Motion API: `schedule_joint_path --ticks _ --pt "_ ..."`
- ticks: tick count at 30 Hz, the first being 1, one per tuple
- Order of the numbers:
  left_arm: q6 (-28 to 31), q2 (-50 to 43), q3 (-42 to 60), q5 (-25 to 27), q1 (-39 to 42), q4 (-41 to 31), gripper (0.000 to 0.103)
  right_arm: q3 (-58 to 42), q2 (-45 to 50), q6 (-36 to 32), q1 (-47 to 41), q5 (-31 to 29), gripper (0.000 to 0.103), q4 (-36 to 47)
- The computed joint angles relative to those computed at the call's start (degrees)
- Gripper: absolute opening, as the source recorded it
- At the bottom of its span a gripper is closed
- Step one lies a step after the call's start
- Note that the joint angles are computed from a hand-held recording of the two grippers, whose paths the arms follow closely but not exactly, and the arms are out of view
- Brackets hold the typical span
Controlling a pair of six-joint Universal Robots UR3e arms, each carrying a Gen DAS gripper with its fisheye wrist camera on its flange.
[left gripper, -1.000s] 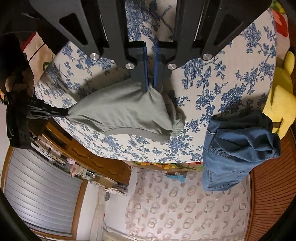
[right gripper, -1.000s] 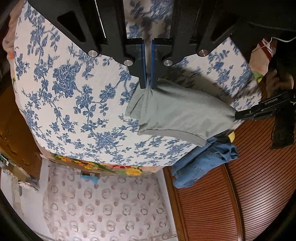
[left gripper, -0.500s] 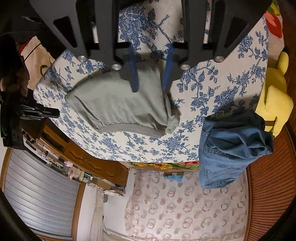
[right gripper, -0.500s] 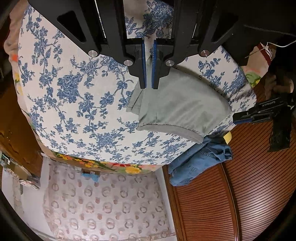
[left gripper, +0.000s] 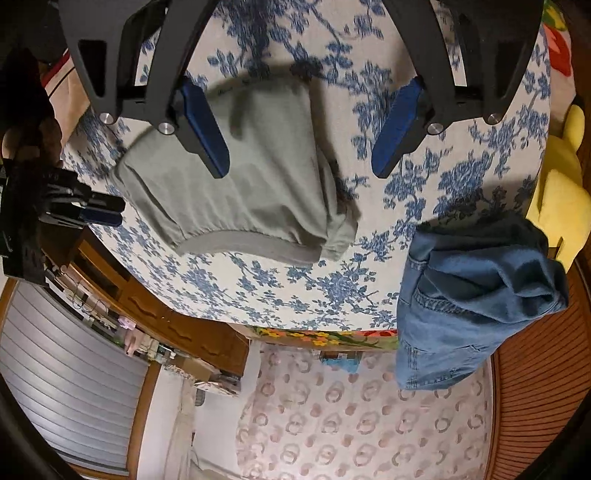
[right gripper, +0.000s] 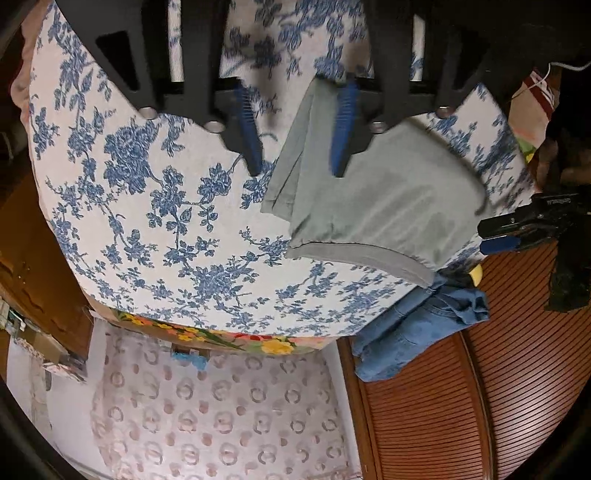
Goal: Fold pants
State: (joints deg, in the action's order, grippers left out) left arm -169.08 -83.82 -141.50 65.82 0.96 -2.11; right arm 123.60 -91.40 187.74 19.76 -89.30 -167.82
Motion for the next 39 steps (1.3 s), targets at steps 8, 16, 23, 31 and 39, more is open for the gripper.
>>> schedule_joint_path --ticks 8,16,23,31,39 --pt "-1.8 -8.4 6.2 2.6 -2.5 2.2 0.08 -6.7 7.2 0.5 -1.2 1.0 0.049 2.1" --pt "-3.7 -15.4 13.1 5.9 -5.1 1.6 0.08 -14.9 14.9 -0.2 0.0 -1.1 0.049 3.9" --pt "-3.8 -18.4 15.3 6.8 -6.0 1.2 0.08 -17.6 18.5 -0.5 0.3 -1.8 0.05 3.2" --pt "-3.8 -19.4 16.6 7.9 -6.7 -1.0 0.081 -18.0 19.3 -1.5 1.0 -2.3 0.062 3.0" --pt "-3.6 -19.6 17.6 8.2 -7.0 -2.0 0.081 -19.4 20.2 -2.1 2.1 -3.8 0.066 3.8"
